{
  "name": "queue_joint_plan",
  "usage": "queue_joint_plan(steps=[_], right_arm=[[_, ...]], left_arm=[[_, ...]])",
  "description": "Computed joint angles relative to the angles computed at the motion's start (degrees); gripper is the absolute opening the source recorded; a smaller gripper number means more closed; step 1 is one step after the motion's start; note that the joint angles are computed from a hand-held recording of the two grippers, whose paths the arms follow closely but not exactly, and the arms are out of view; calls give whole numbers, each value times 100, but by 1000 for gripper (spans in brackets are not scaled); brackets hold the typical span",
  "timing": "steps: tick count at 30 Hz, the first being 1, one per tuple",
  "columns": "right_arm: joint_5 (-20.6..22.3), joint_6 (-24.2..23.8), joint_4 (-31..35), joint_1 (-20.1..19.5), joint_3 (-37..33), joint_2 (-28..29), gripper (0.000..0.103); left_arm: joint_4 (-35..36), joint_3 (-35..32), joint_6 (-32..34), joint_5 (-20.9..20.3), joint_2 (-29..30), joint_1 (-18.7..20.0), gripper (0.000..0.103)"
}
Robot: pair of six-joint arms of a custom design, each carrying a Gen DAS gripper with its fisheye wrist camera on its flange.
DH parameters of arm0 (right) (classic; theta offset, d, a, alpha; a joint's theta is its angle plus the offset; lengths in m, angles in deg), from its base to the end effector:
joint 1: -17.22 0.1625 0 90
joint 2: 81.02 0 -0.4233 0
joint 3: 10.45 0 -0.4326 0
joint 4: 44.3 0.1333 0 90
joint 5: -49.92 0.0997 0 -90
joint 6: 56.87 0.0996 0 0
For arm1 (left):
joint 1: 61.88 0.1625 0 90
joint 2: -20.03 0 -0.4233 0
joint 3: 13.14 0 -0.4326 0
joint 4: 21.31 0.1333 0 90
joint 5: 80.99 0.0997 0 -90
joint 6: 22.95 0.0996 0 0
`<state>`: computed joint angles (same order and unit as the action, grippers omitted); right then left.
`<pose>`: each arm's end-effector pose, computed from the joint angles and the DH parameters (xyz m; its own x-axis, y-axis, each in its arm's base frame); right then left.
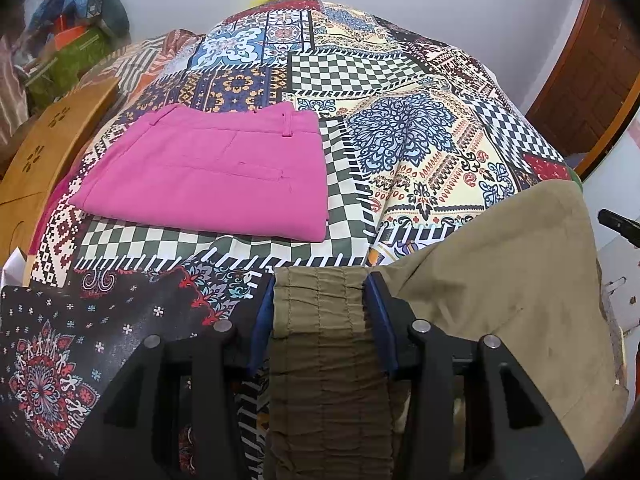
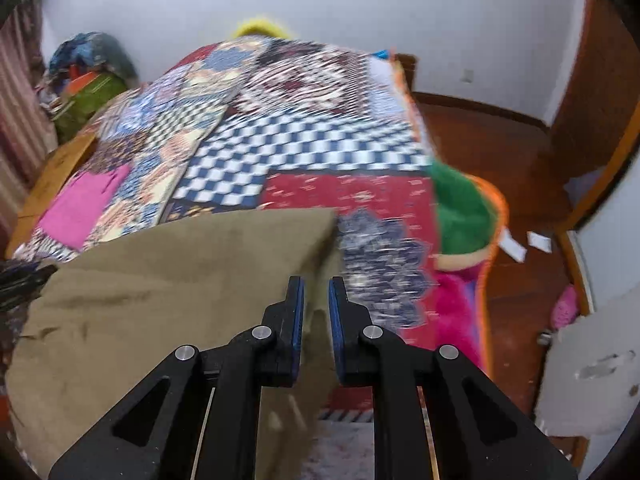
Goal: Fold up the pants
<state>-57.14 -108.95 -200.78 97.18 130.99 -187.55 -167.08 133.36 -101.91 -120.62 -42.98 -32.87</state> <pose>0.0381 -0.3816 0.2918 -0.6792 -0.4665 0.5666 -0.6302 0.7664 -0.1246 -0.1604 -0.3291 0.0073 -0.7591 -0.2813 -0.5871 0.1522 0.8002 -0.5801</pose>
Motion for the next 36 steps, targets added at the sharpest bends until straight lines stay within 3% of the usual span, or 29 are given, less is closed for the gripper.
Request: queue_joint_plan(steps=[6,8,11,15,17,24,28,33,34,36], right_arm=[[-796,-152,-1106,37,59,1115,14],[-865,-298,-1445,-50,110,1177,26],[-1173,-613,-2112,-48,218,1156,27],[-956,-689,-1423,-246,294,323,30],[-775,-712,-976,-335,366,-219,31],[-16,-416,980,-490,539,-1688,35],[207,-428,2082,-424,791,-2388,36],[-122,-798,2148,-434,1237,-2532,37],[-225,-937,2084,-552,1365,-2560,37],[1,-1322,2098,-920,1525,-2998,39]], left_arm=[[-18,18,38,-2,-20,20,49],[10,29,30,29,-23,21,53],[39,35,44,43,-41,30,55],[531,28,-271,81,-312,-138,55],[1131,22,-697,120,-594,-371,55],[1946,110,-1308,-260,-1276,-1225,56],[1644,71,-1183,-636,-1003,-1513,56],[805,12,-934,-1053,-263,-1417,56],[851,-50,-883,-1073,-128,-1351,56],[1376,-252,-930,-1002,85,-1241,56]])
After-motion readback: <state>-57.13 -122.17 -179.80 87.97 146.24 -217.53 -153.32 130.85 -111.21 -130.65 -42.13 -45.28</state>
